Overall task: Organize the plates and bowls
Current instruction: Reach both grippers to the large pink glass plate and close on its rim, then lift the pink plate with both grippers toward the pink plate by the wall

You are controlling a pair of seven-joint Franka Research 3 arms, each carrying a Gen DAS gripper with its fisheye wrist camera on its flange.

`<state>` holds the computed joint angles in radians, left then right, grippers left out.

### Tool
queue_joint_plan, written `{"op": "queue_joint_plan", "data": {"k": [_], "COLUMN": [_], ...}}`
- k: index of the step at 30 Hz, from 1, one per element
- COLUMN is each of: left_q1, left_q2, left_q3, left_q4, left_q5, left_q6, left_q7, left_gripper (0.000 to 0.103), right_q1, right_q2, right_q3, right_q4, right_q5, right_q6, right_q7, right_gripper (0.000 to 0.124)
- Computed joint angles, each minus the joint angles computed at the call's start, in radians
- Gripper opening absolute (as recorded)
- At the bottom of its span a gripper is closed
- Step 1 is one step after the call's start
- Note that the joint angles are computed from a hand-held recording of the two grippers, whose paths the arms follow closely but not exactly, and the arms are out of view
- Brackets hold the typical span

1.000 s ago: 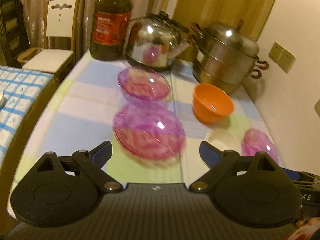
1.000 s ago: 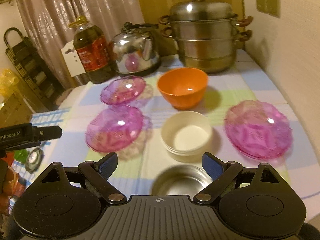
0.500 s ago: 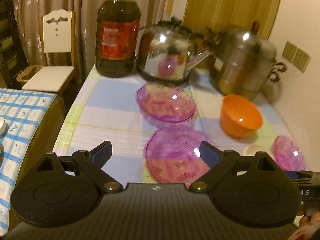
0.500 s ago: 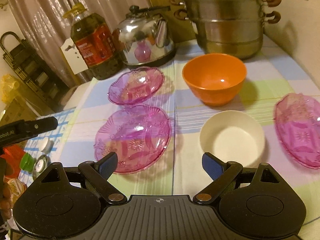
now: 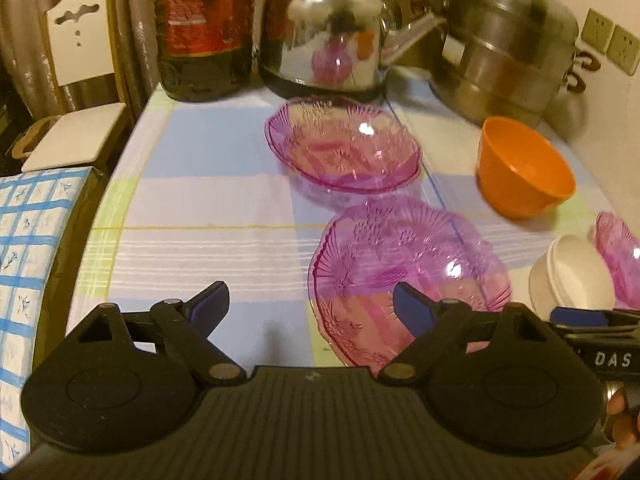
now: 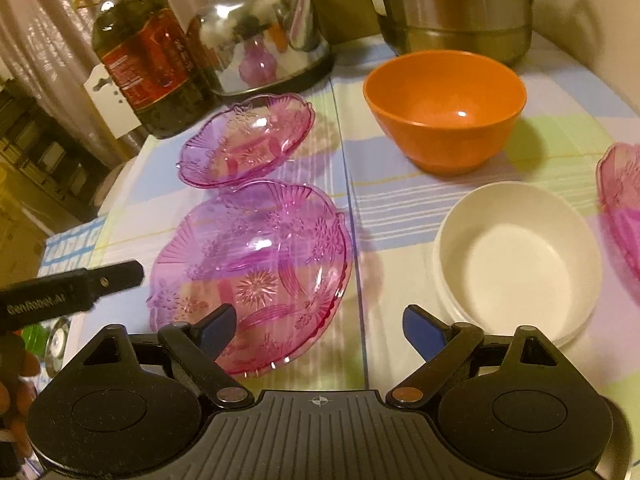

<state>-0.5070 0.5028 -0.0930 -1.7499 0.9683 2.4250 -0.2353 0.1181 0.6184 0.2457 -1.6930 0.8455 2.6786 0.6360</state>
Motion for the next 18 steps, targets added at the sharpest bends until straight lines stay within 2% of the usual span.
{"op": "queue_joint_plan", "data": {"k": [5, 7, 11, 12, 18], "left_q1": [0.018, 0.024, 0.023, 0.021, 0.001], "left_q2": [0.028, 0.037, 0.056, 0.060, 0.064], "left_q3": [0.006, 0.010, 0.023, 0.026, 0.047], "left_q4": [0.015, 0.015, 0.025, 0.026, 0.031], "left_q5": [-0.012, -0.018, -0.022, -0.021, -0.003], "left_q6": [0.034, 0.062, 0.091, 0.099, 0.094], "left_q7": [0.045, 0.047, 0.061, 0.058, 0.027], "left_gripper": [0.080, 0.069, 0.047, 0.037, 0.020], "right_q1": [0.035, 0.035, 0.029, 0.026, 0.016], "right_q2": [0.044, 0.060, 0.072, 0.076, 0.085], "right_q3": [-0.026, -0.028, -0.020, -0.017, -0.007], "right_q4": [0.039, 0.056, 0.065, 0.069, 0.079], "right_q5": [-0.055, -0.075, -0.097, -0.098, -0.106], "right_q6": [0.013, 0.009, 0.009, 0.008, 0.003], "right_q7": [0.081, 0.108, 0.133, 0.137, 0.155], "right_gripper": [0.063, 0.059, 0.044, 0.041, 0.030]}}
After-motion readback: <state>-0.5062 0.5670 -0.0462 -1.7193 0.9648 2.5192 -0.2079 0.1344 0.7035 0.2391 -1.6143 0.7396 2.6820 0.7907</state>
